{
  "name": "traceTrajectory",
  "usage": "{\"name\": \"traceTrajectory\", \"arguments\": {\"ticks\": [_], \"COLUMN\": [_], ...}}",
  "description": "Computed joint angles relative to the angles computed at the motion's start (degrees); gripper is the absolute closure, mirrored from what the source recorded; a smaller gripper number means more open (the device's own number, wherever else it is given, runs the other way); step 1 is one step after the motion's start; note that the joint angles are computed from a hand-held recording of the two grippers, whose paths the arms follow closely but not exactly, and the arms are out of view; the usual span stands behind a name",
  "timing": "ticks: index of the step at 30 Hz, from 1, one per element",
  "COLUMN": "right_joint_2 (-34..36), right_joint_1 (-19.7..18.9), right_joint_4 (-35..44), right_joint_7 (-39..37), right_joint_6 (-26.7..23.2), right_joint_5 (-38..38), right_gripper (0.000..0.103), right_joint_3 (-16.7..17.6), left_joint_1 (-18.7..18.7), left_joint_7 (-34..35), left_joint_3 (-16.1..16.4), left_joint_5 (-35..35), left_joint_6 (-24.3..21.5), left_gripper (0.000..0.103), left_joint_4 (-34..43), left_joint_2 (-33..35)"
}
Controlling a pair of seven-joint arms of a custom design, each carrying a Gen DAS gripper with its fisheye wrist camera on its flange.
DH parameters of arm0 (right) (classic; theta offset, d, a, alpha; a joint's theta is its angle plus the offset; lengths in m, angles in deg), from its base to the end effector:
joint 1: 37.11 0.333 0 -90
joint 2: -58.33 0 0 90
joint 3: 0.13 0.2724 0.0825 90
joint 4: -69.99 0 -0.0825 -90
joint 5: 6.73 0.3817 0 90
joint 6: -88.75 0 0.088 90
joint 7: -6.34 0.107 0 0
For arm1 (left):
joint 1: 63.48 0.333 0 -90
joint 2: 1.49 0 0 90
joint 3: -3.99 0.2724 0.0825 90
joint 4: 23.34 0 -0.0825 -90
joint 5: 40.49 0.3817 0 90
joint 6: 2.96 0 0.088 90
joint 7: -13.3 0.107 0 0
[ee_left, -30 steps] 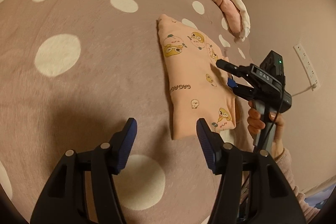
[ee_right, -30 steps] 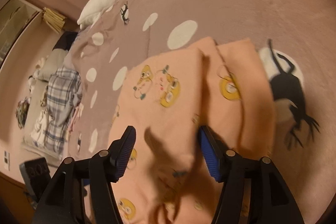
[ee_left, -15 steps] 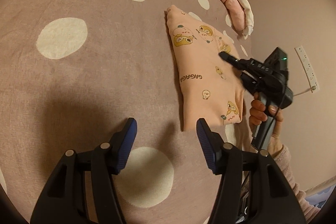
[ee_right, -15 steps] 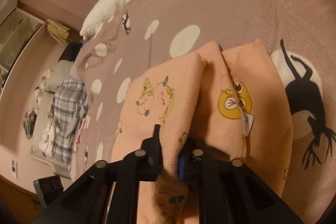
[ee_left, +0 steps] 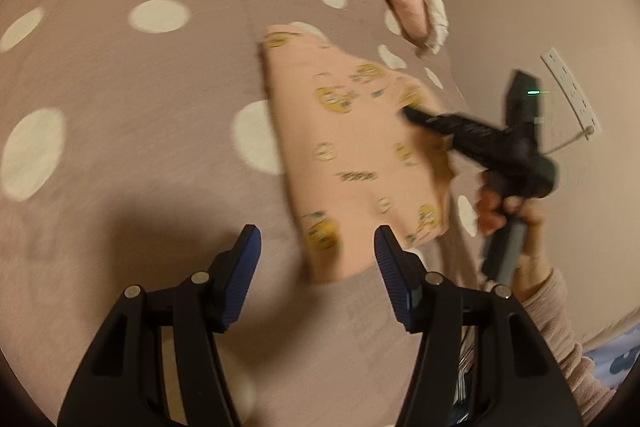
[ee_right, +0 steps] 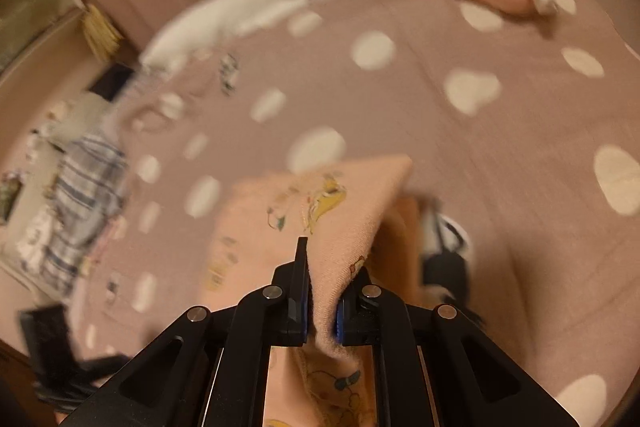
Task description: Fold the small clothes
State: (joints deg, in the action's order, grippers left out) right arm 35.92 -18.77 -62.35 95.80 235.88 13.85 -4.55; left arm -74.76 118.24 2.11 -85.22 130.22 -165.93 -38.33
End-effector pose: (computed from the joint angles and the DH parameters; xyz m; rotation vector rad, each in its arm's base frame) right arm 0.4816 0.1106 0.5300 -1.7348 1.7171 -0.1871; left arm 0.4072 -0.1092 0.5264 1.8856 -2.0409 1.1638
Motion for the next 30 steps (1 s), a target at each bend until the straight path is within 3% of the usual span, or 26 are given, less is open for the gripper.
{"name": "traceTrajectory", "arguments": {"ticks": [5,8,10,12,14,18,20,24,30], "right_joint_2": [0.8,-1.6,-4.7,-7.4,-11.2,-15.1,-15.6,-15.6,-16.6], "right_joint_1": [-0.1,-4.9,-6.2,-2.8,3.4,8.3,10.0,7.8,7.7], "right_joint_4": [-1.4,-3.1,-5.2,-7.3,-10.1,-13.9,-15.1,-17.7,-17.7], "right_joint_7": [0.8,8.1,10.8,8.2,1.7,-4.7,-6.7,-6.5,-7.9], "right_joint_6": [1.0,4.2,7.2,9.4,10.5,9.1,8.0,5.2,1.8], "right_joint_5": [3.9,-6.5,-12.4,-12.4,-9.6,-8.3,-7.5,-8.9,-9.4], "right_gripper": [0.082,0.081,0.081,0.08,0.08,0.081,0.081,0.081,0.081], "right_joint_3": [-1.2,3.8,5.3,2.8,-1.4,-3.4,-3.7,-1.8,-1.7], "left_joint_1": [-1.8,-2.5,-2.7,-2.7,-2.8,-0.9,0.1,1.6,2.6], "left_joint_7": [2.1,3.3,3.5,3.7,4.3,0.7,-2.1,-5.6,-5.1], "left_joint_3": [-2.0,-2.2,-2.3,-2.6,-2.5,-4.2,-4.9,-6.0,-5.9], "left_joint_5": [0.9,0.7,0.7,0.3,-0.4,2.6,4.6,6.9,3.8], "left_joint_6": [2.7,4.6,5.4,6.7,7.6,7.9,7.4,7.0,6.1], "left_gripper": [0.044,0.046,0.046,0.049,0.058,0.081,0.082,0.094,0.096], "left_joint_4": [3.8,5.7,7.9,9.4,11.8,17.8,20.4,23.6,23.3], "left_joint_2": [3.5,5.7,8.3,10.3,13.2,20.5,24.2,29.5,28.6]}}
